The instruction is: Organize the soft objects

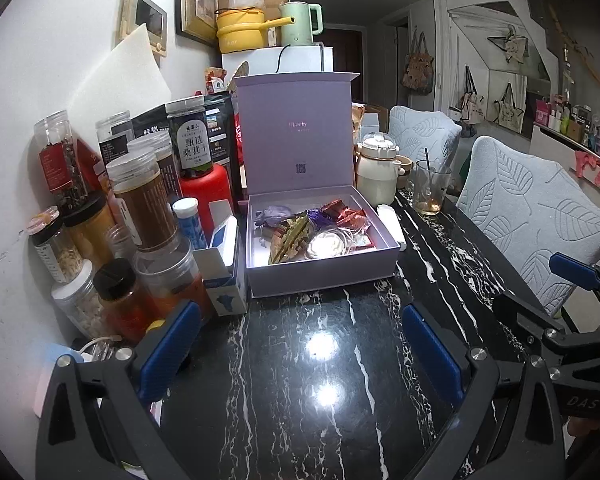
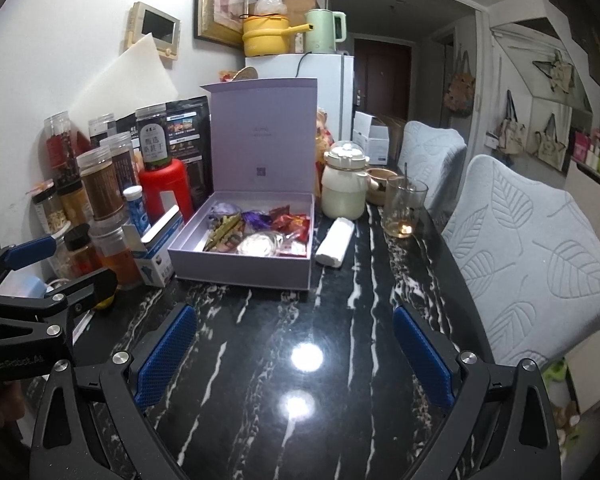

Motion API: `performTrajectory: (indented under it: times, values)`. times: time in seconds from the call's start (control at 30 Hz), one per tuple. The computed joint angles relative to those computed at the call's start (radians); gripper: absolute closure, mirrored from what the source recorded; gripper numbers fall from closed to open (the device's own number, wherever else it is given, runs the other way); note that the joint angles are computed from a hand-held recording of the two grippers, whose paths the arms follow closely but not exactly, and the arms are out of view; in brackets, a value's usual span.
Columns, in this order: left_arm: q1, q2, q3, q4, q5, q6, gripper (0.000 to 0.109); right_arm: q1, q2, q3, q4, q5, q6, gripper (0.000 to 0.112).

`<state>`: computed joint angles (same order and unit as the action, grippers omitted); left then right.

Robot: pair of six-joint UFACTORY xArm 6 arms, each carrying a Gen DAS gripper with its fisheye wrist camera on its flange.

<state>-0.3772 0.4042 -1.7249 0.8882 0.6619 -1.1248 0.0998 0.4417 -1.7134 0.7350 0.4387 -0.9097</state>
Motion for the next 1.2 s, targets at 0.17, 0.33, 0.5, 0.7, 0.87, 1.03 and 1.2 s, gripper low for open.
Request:
performTrajectory:
  times: [0.17,0.33,0.5,0.7,0.87,1.03,1.2]
  values:
    - [0.0,0.004,-0.001,-0.002,0.001,0.002,0.006,-0.002,0.0,0.003,-0.012,0.002,0.012,0.012]
    - [-0.001,0.006,-0.002,-0.002,-0.003,-0.001,0.006,-0.001,0.0,0.004,-0.011,0.001,0.012,0.012]
    - [-0.001,0.008,-0.003,-0.011,-0.003,0.005,0.006,-0.001,0.0,0.003,-0.011,0.001,0.013,0.012]
    - [-0.001,0.002,0.008,-0.016,-0.011,0.007,0.006,-0.001,-0.01,0.017,-0.004,-0.005,0.007,0.012]
    - [-0.003,0.004,0.006,-0.026,-0.004,0.016,0.006,-0.001,-0.013,0.02,-0.01,-0.002,0.004,0.012]
    - [-0.003,0.011,-0.002,-0.034,0.003,0.025,0.006,-0.001,-0.01,0.02,-0.012,-0.002,0.004,0.012]
    - [0.001,0.023,-0.013,-0.069,0.001,0.053,0.006,-0.005,0.001,0.007,-0.022,0.002,0.023,0.012]
